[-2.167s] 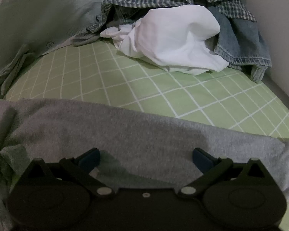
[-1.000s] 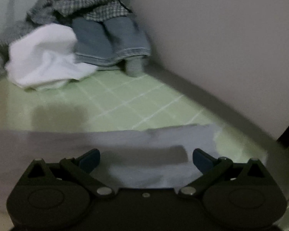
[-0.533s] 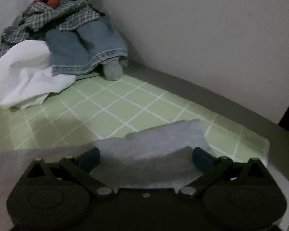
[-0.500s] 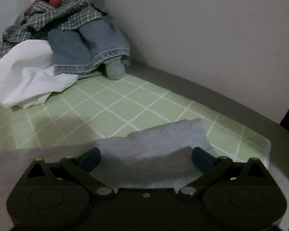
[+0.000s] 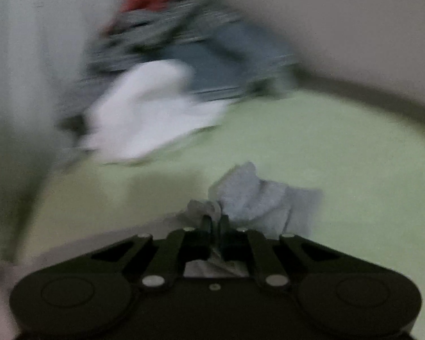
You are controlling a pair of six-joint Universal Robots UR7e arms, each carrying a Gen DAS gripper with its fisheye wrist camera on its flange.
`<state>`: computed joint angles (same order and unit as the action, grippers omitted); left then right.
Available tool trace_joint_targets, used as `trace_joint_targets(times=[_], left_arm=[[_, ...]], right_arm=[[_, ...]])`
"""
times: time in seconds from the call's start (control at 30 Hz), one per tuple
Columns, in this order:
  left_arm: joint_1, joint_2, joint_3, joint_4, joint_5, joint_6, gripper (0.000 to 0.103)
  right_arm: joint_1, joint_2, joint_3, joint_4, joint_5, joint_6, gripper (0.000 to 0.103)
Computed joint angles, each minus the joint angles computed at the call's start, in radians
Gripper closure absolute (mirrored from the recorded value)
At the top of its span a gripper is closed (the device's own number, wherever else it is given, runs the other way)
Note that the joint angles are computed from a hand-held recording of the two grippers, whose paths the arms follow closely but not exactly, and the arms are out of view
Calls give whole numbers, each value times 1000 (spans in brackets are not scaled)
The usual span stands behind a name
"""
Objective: Fold clothes
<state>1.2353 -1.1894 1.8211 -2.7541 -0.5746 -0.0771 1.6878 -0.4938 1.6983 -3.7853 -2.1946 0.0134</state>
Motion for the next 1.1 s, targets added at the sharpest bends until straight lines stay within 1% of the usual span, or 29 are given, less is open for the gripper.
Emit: trace_joint_targets(times=[0.03, 0.07, 0.1, 0.17, 0.23, 0.3, 0.33, 0.37, 0.4, 0.43, 0.5, 0.53, 0.57, 0.7, 0.8, 0.87, 0.93, 1.07, 1.1], left_arm=[[1, -4, 2, -6, -1, -1, 21], [1, -8, 6, -13, 1, -4, 21], [1, -13, 11, -20, 5, -6, 21], [1, -23, 23, -36, 11, -9, 21], [2, -34, 34, -46, 15, -15, 21], [4, -43, 42, -47, 19, -25, 21], [5, -46, 45, -44, 22, -32, 21], [6, -50, 47, -40, 24, -39, 21], [6, -52, 50, -39, 27, -43, 21], [5, -54, 52, -39, 30, -46, 21], [6, -57, 55, -36, 30, -48, 21], [7, -58, 56, -35, 30, -49, 21], [8, -57, 53, -25, 28, -56, 21], [19, -36, 23, 35, -13, -70, 21], [21, 0, -15, 68, -55, -38, 21], [22, 32, -47, 79, -88, -1, 21], [22, 65, -81, 90, -121, 33, 21], [28, 143, -167, 125, -170, 100, 21], [33, 163, -191, 139, -180, 111, 21]], right_arm=[[15, 14, -30, 29, 45, -3, 97], [31, 31, -61, 46, 93, -27, 97], [46, 50, -93, 56, 156, -58, 97], [81, 86, -168, 109, 273, -106, 98], [107, 111, -226, 200, 392, -117, 97], [131, 142, -297, 299, 507, -137, 92], [141, 157, -325, 357, 528, -163, 76], [151, 173, -354, 416, 541, -191, 46], [164, 188, -376, 463, 516, -221, 35], [175, 200, -387, 483, 478, -244, 27], [180, 203, -373, 473, 436, -279, 22], [179, 200, -360, 459, 414, -295, 11], [179, 198, -349, 434, 378, -312, 4], [183, 203, -323, 307, 144, -397, 2], [170, 204, -304, 246, -14, -428, 1], [148, 174, -253, 241, -54, -373, 1], [130, 154, -227, 262, -77, -301, 1], [118, 146, -201, 270, -125, -242, 1], [114, 150, -212, 281, -129, -233, 1]])
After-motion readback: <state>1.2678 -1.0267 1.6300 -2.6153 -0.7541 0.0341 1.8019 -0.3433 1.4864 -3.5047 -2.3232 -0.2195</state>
